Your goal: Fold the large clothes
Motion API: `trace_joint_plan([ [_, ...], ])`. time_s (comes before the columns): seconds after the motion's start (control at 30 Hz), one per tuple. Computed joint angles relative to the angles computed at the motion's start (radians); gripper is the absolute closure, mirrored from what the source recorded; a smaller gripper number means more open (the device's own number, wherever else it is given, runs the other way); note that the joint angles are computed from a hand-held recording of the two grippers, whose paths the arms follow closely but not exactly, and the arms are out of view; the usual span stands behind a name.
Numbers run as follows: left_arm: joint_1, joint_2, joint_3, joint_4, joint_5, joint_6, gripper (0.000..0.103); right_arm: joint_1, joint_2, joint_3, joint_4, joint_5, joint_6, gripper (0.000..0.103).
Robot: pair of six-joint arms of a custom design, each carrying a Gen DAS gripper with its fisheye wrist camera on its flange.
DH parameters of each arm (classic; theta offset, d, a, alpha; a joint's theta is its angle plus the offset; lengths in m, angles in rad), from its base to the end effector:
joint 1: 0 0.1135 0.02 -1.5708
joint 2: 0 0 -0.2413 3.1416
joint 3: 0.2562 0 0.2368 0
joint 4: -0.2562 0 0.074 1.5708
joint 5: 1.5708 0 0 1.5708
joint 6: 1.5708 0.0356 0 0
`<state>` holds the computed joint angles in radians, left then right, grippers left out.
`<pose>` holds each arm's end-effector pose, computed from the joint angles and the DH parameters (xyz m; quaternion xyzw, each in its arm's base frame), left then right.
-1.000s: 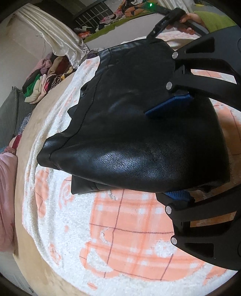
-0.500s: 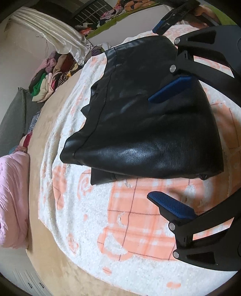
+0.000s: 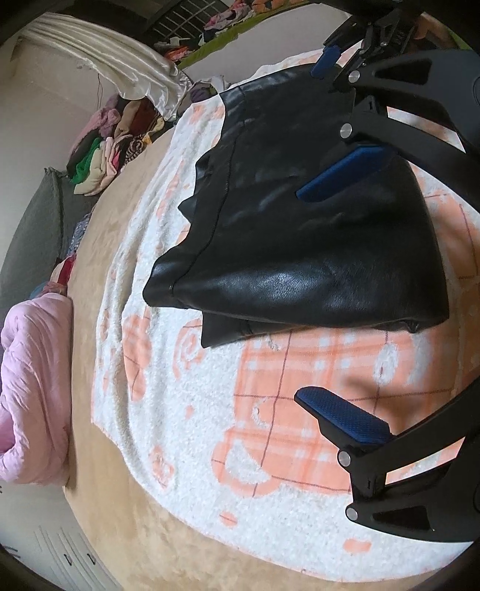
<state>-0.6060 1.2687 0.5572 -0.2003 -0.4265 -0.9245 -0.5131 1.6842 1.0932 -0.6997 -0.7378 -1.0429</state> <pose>0.1942 -0.1166 0.1556 -0.2143 0.9022 -0.0746 0.3668 0.2720 -0.1258 0.1790 -0.2904 0.8782 0.1630 0.3433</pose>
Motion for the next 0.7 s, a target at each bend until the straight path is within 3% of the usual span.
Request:
trace_joint_plan([
  [0.07, 0.003, -0.001, -0.003, 0.002, 0.001, 0.000, 0.010, 0.010, -0.003, -0.010, 0.012, 0.000, 0.005, 0.018],
  [0.13, 0.014, 0.003, -0.005, 0.008, 0.010, 0.003, 0.010, 0.026, -0.005, -0.022, 0.037, 0.020, 0.031, 0.025],
  [0.2, 0.029, 0.014, -0.002, 0.015, 0.020, 0.009, 0.010, 0.053, 0.010, -0.026, 0.060, 0.059, 0.056, 0.065],
  [0.23, 0.041, 0.025, 0.003, 0.020, 0.028, 0.014, 0.010, 0.078, 0.026, -0.038, 0.095, 0.115, 0.071, 0.073],
  [0.3, 0.077, 0.061, 0.021, 0.032, 0.056, 0.033, 0.010, 0.118, 0.072, -0.059, 0.156, 0.193, 0.079, 0.075],
  [0.43, 0.175, 0.151, 0.074, 0.069, 0.159, 0.094, 0.010, 0.132, 0.104, -0.061, 0.187, 0.207, 0.102, 0.075],
  [0.63, 0.306, 0.329, 0.161, 0.125, 0.351, 0.156, 0.010, 0.128, 0.148, 0.078, 0.023, 0.173, 0.090, 0.074],
  [0.7, 0.339, 0.347, 0.145, 0.190, 0.422, 0.157, 0.015, 0.127, 0.168, 0.148, -0.013, 0.125, 0.117, 0.074],
])
